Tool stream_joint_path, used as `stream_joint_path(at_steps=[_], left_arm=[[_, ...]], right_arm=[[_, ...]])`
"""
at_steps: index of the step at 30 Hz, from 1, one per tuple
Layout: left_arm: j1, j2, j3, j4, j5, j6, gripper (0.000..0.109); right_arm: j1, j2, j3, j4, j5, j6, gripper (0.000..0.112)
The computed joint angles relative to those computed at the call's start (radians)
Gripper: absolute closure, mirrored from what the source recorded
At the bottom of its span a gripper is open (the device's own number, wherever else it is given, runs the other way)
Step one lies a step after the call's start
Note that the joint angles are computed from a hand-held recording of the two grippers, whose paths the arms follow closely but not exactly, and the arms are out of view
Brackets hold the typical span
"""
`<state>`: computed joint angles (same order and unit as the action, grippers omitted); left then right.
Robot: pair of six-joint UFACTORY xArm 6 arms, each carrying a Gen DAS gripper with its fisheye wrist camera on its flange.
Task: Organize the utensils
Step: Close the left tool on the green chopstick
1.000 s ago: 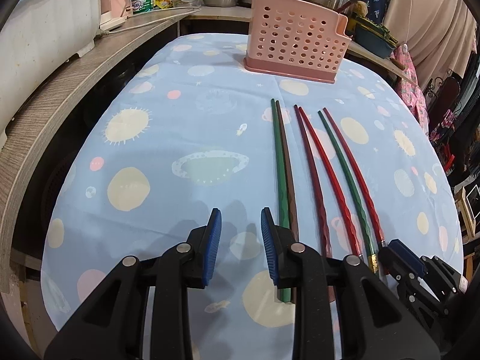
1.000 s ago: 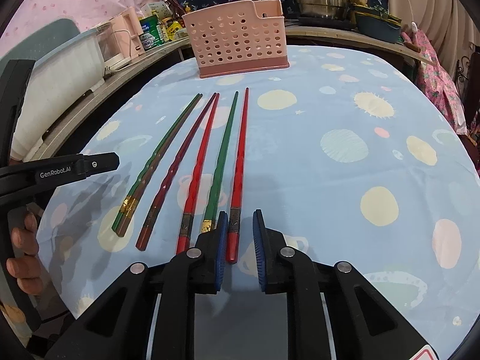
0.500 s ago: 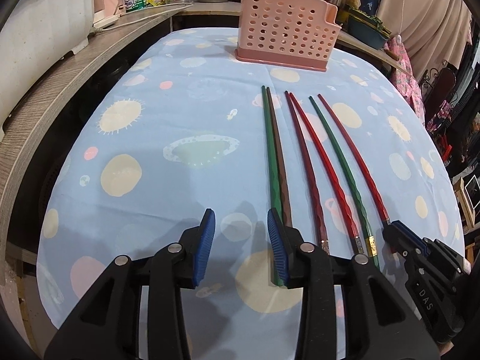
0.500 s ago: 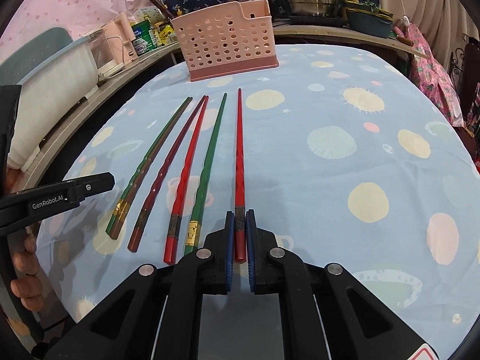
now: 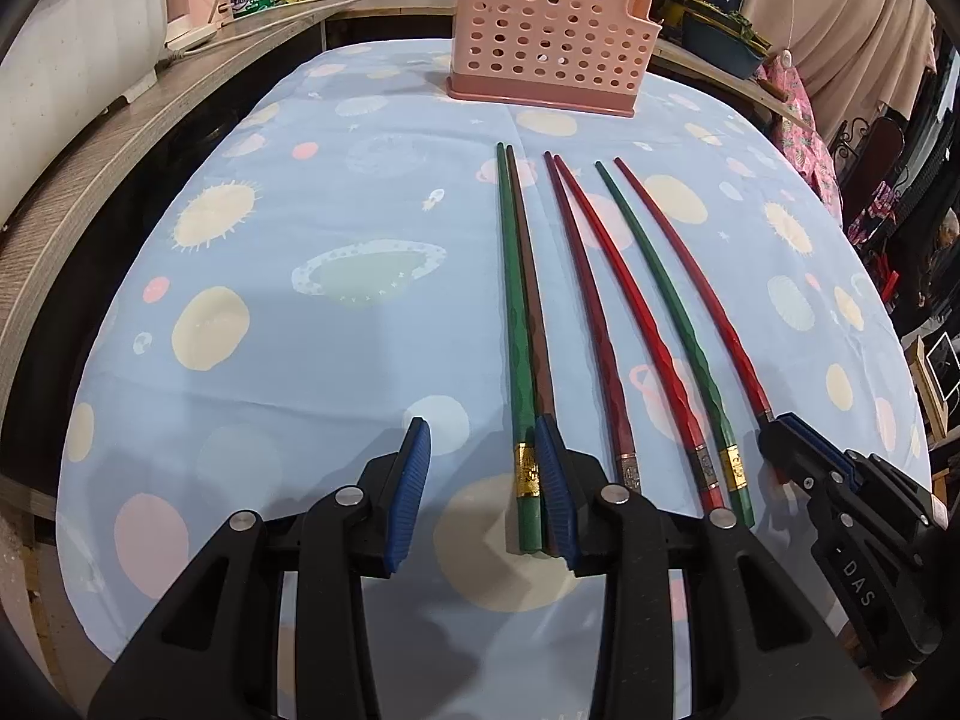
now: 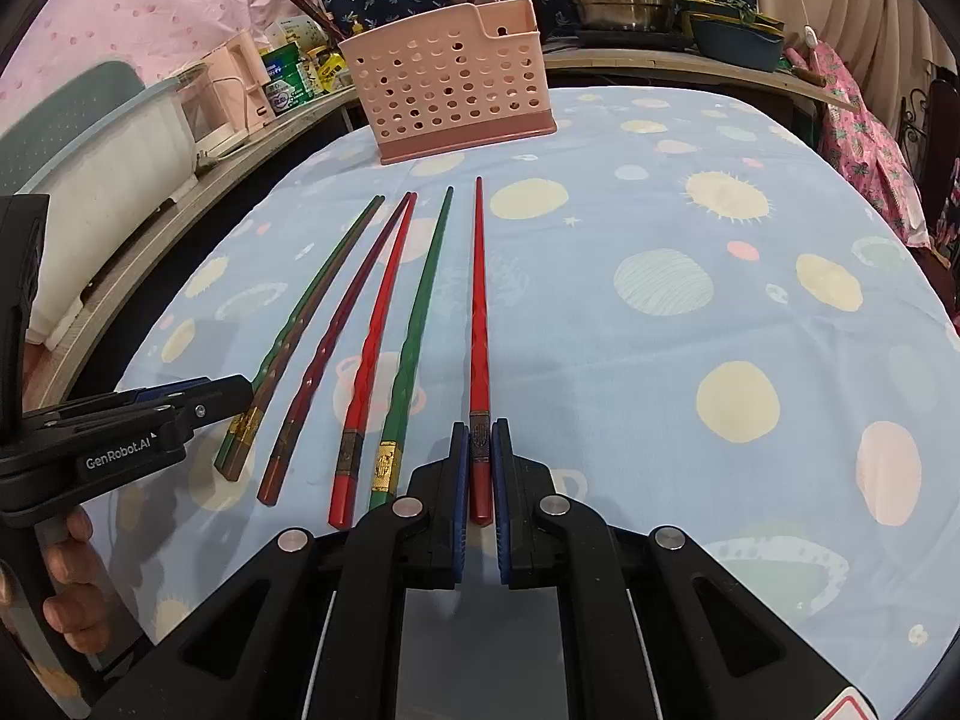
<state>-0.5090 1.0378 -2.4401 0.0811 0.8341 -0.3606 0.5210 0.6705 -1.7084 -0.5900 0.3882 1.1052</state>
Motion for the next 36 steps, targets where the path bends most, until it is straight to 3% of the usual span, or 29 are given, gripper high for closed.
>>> stream_joint_path(at_steps=[19,26,32,36], left_arm=[[-0.008,0.023,-0.036,0.040,0.024,-0.011,0.074],[-0.003,-0.037,0.068,0.011,-0.017,0.012,0.092],[0.001,-0.095,0.169,-0.029,-0.061,0.037,0.101],[0.003,-0.106,0.186,-0.053,-0.067,0.047,0.101]], right_arm=[[0.000,0.000,0.001,0.000,0.001,-0.002,0.105],[0.000,0.000,-0.001,0.003,0.001,-0.004,0.105],[0.000,0.000,-0.001,0.007,0.000,-0.005,0.106],[-0.001,-0.005,0.003,0.000,-0.002,0.004,0.106]])
